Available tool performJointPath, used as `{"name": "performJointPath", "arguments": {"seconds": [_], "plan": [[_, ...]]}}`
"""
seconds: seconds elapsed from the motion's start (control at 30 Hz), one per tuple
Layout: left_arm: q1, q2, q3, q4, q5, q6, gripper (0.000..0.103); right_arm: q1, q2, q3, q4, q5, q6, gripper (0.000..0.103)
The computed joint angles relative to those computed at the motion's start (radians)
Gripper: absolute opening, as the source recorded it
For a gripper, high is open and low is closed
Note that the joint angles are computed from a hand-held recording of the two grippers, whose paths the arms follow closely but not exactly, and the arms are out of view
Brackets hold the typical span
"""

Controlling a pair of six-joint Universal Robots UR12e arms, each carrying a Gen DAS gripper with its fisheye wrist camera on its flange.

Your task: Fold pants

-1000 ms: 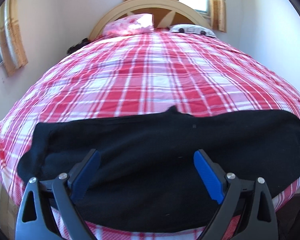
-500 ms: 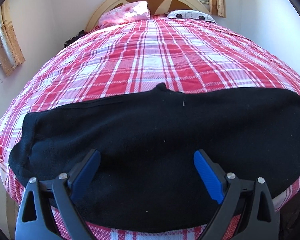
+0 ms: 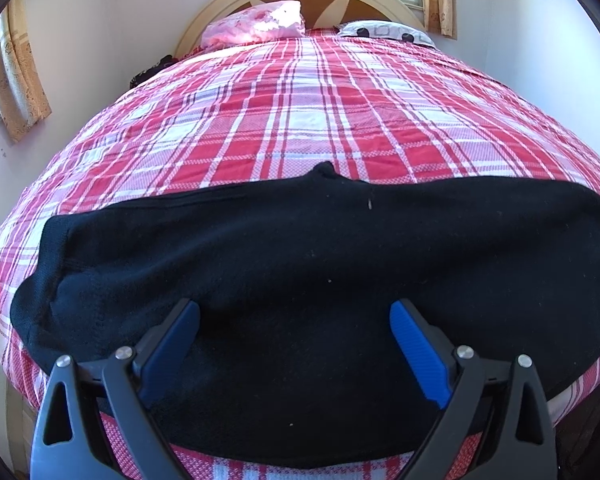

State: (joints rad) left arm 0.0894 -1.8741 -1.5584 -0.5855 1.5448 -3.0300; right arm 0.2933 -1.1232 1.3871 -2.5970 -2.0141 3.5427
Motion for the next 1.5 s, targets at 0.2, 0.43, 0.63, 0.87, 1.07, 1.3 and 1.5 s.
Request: {"name": "performJointPath", "arguments": {"seconds": [0.2,0.43,0.63,0.87,1.07,1.3,1.5], "plan": [[-0.003,-0.006,0.001,0.014,0.005,-0.005,0.101,0.023,-0.061,0.123,-0.265,0.125,0.074,0.043],[0.002,-0.003,0.003,-0.002,-0.007,0.003,0.101,-0.018,-0.091,0.184,-0.265,0.202,0.248,0.045],[-0.004,-0.003,-0.002,0.015,0.011,-0.011,0.101,-0.072,-0.172,0.289,-0.391,0.067,0.408,0.051],[-0.008,-0.005,0.01,-0.01,0.03,-0.014,0.101,-0.098,-0.151,0.197,-0.129,0.066,0.151,0.051],[-0.015,-0.006,0.008,-0.003,0.055,-0.027,0.102,-0.168,-0.147,0.22,-0.107,0.303,0.118,0.02],[-0.021,-0.01,0.015,-0.011,0.079,-0.031,0.103,-0.202,-0.173,0.343,-0.441,0.333,0.344,0.015],[-0.021,-0.01,0.015,-0.013,0.078,-0.04,0.103,-0.242,-0.178,0.36,-0.436,0.458,0.426,0.033]]}}
